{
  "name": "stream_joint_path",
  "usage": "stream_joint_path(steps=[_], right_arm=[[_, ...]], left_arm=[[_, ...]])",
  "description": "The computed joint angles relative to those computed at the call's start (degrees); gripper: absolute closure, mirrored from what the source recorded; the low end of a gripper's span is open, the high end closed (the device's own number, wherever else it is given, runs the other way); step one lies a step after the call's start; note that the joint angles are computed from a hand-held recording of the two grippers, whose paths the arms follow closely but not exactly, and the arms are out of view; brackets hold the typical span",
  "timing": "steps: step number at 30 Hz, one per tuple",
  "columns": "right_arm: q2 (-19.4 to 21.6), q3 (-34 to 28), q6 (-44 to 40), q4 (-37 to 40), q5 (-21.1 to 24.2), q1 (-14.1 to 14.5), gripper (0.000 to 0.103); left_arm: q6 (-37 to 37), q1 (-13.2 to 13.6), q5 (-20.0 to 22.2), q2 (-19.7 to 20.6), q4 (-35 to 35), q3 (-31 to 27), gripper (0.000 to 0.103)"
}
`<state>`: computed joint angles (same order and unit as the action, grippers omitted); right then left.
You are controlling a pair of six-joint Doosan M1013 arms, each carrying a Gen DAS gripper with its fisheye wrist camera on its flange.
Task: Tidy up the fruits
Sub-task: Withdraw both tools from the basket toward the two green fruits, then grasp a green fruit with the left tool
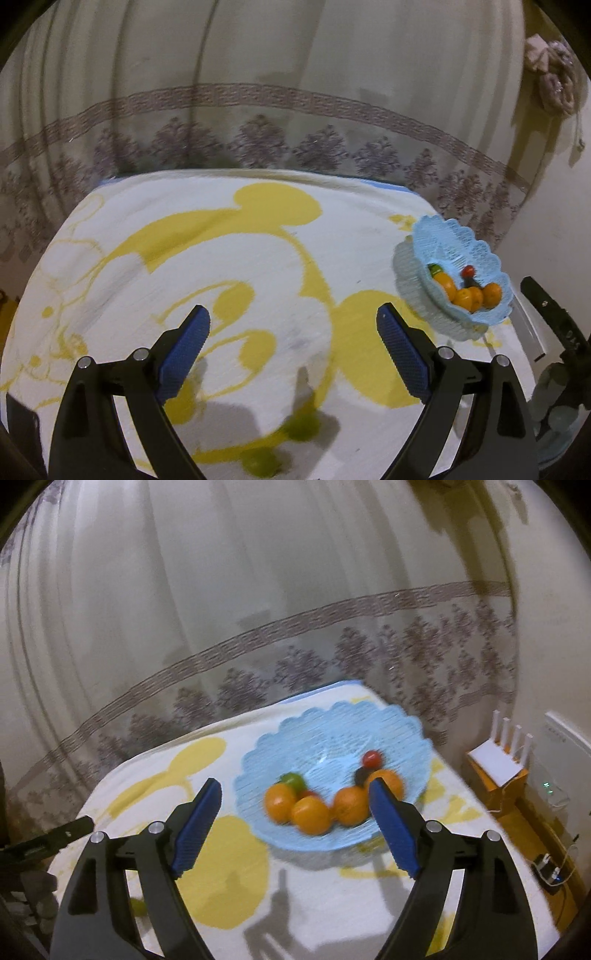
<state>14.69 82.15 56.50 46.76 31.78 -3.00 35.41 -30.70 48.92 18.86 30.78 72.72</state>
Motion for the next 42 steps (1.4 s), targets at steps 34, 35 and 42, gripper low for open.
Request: stream_joint_path(steps=[34, 35, 42], right_arm=[[-0.6, 3.0, -0.8, -9.0, 8.8, 6.3, 0.019], [-0.6, 3.0, -0.8, -9.1, 8.9, 6.3, 0.019], [-0.6, 3.1, -1.3, -8.9, 10.2, 6.9, 0.019]], left_arm=[[4.9, -1.4, -2.5, -5.1, -6.1, 13.9, 0.028], [5.5, -1.5, -2.6, -4.9, -6.4, 13.9, 0.03], [7.5, -1.5, -4.5, -5.1, -7.5, 14.4, 0.055]])
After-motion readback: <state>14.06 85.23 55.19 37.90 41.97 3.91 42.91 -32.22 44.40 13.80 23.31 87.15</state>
